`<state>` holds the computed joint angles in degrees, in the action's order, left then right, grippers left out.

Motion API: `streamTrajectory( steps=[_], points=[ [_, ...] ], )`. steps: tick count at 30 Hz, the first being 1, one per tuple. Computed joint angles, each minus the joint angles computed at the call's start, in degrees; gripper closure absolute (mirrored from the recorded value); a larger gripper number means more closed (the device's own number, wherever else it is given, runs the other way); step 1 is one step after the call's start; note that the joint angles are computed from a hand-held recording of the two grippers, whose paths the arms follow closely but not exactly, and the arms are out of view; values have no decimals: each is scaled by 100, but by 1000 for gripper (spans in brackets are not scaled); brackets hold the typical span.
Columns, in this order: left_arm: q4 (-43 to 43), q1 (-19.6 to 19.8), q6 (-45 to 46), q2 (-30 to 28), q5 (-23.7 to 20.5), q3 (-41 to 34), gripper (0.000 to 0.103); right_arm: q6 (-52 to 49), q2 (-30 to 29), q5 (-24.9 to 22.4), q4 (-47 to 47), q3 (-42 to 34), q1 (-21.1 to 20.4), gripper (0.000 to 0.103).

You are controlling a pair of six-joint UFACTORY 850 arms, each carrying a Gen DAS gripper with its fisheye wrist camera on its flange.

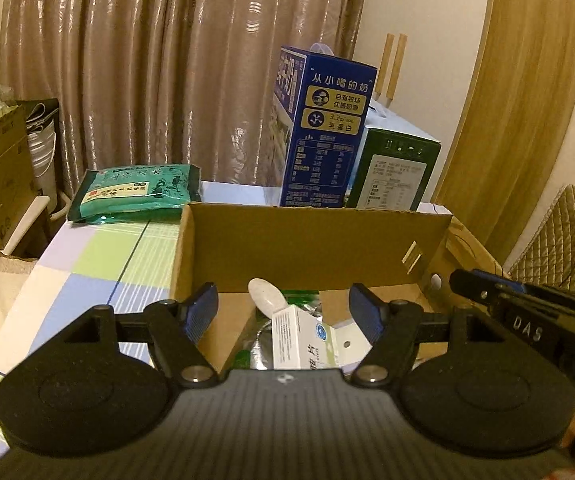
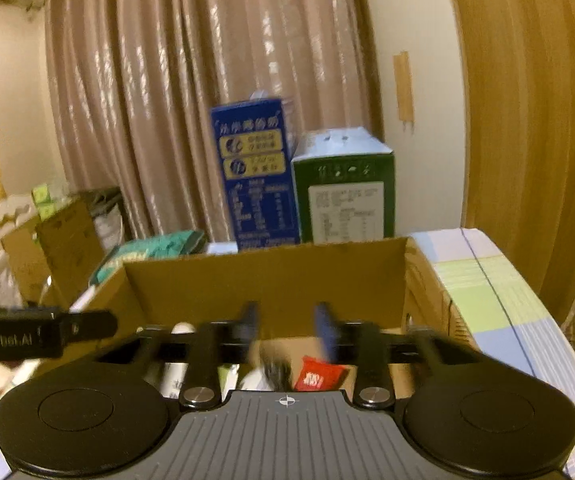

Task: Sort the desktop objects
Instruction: 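Open both tools to drop the white medicine box and black cable into the box, then move both tools back to the table toward the green box and white tube box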

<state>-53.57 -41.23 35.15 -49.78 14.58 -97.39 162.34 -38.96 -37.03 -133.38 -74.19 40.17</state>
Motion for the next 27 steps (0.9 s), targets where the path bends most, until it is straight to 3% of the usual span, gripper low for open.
streamTrajectory(
  steps=[10, 22, 25, 27],
  points=[
    [31, -3, 97, 167, 119, 293, 34, 115, 156, -179, 147, 224, 6, 56],
    [356, -99, -300, 885, 531, 1444, 27, 443, 666, -480, -97, 987, 311, 47],
    [406, -159, -475, 1166, 736, 1864, 23, 514, 862, -571, -22, 1237, 448, 41],
    [197, -215, -361, 1334, 824, 2103, 22, 498, 981, -589, 45, 1361, 534, 31]
  ],
)
